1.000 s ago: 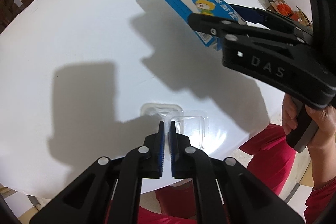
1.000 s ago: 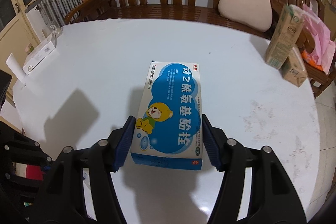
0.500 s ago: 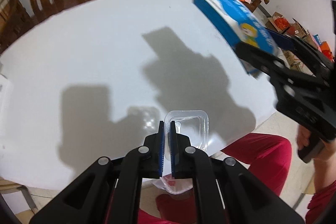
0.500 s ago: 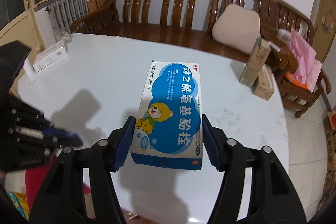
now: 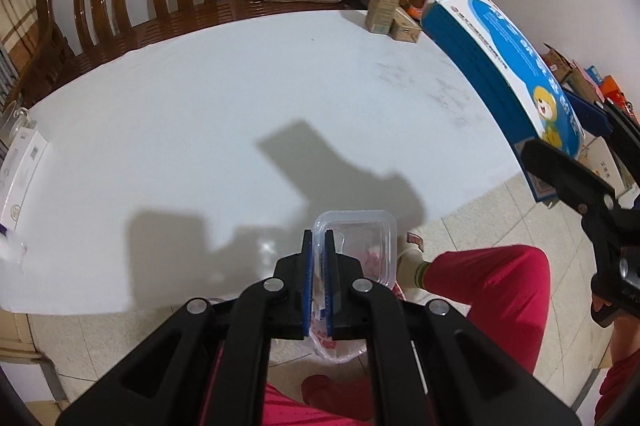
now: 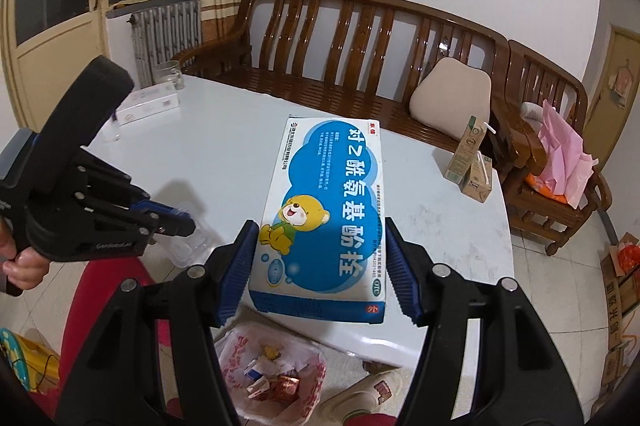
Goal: Collect trash
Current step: 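Lift the tray and blue box and carry them down over the white bag with both tools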
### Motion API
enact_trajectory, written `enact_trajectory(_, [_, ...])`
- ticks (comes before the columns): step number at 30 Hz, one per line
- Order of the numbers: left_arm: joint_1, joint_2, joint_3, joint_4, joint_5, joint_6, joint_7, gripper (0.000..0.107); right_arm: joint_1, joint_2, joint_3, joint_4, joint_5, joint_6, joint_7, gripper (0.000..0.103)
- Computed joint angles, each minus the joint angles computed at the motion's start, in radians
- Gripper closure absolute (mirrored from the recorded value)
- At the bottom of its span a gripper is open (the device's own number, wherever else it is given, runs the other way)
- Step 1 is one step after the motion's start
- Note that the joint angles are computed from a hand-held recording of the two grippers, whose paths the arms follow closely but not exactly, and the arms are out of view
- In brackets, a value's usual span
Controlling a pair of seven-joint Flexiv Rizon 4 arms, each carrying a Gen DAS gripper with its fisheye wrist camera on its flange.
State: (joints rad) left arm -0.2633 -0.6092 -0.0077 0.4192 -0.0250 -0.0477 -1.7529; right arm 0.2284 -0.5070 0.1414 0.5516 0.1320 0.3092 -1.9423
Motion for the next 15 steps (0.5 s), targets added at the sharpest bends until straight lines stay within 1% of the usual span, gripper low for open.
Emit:
enact_trajectory(3, [0.001,0.083,-0.008,0.152,-0.007,0.078,0.003,0.102,-0.01,0.079,0.004,0.131,0.004,0.059,-0.008,0.042])
enact_trajectory(8, [-0.002,0.197,-0.022,0.364,-0.016,0.184,-0.007,0.102,-0.024,0.18,0.012,0.299,0.009,0.124,-0.019,0.042])
enact_trajectory(11, [-0.007,0.243,-0.03,0.455,-0.014,0.229,-0.016,0.102,-0.032,0.227,0.015,0.374,0.021,0.143,-0.018,0.042])
enact_trajectory(15, [-0.006,0.281,-0.042,0.539,-0.024,0.269,-0.027,0.102,-0.038,0.283,0.015,0.466,0.03,0.167,-0.019,0.042])
